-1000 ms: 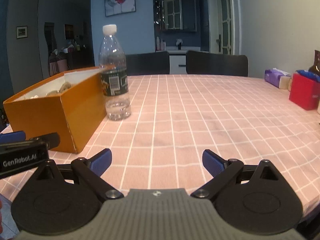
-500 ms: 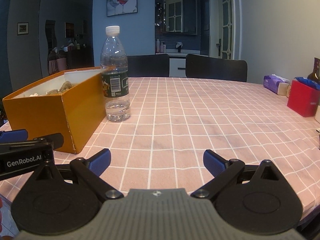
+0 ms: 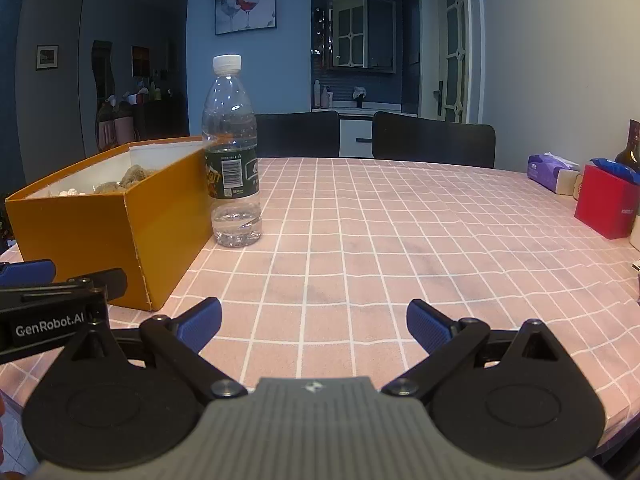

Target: Organize soft objects

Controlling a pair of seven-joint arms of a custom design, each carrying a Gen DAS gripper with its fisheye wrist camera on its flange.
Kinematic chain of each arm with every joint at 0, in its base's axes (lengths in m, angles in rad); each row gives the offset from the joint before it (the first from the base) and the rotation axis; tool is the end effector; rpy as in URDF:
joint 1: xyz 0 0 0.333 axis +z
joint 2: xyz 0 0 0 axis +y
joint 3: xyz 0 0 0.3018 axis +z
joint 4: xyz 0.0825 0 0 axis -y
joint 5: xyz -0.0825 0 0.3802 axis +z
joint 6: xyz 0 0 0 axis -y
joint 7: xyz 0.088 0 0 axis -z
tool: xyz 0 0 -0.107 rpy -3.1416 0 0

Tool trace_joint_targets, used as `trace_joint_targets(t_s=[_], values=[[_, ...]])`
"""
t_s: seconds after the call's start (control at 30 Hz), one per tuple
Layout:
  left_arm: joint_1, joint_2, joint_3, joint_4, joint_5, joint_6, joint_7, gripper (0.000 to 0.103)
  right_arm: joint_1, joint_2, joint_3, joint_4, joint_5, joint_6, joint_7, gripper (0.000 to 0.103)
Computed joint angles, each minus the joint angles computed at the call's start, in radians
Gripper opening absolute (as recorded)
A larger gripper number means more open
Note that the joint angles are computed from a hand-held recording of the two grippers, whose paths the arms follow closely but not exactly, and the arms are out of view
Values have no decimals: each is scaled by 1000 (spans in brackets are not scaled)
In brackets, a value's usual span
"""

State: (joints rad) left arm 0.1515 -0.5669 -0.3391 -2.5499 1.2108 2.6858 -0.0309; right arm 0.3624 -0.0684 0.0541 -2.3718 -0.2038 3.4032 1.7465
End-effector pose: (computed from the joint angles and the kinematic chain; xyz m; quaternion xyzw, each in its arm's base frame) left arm 0.4094 -0.1166 0.4924 -0.7126 0.4605 -0.2751 0.4523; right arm 0.4783 0.2370 0.4748 -0.7282 0.4459 -0.2712 0.4443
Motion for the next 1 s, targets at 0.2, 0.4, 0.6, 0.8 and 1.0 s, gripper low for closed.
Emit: trace_joint_targets(t_s=[0.2,0.4,0.6,0.8,1.0], values=[[0,-1,1,-1,7,0,-4,93,10,-2,-15,1,-24,-6,22,97],[0,-3,3,-2,11,-4,-8,93,9,-2,-16,-1,-28,0,27,97],[-3,-4,5,-4,8,-2,-2,93,33,2,-54,6,-101,-13,92,97],[-1,-5,5,-5,9,1,-1,93,33,2,-59,8,-125,-17,117,97],[-2,-5,1,-3,14,-4,-7,93,30,3,-55,8,-125,-18,118,97]])
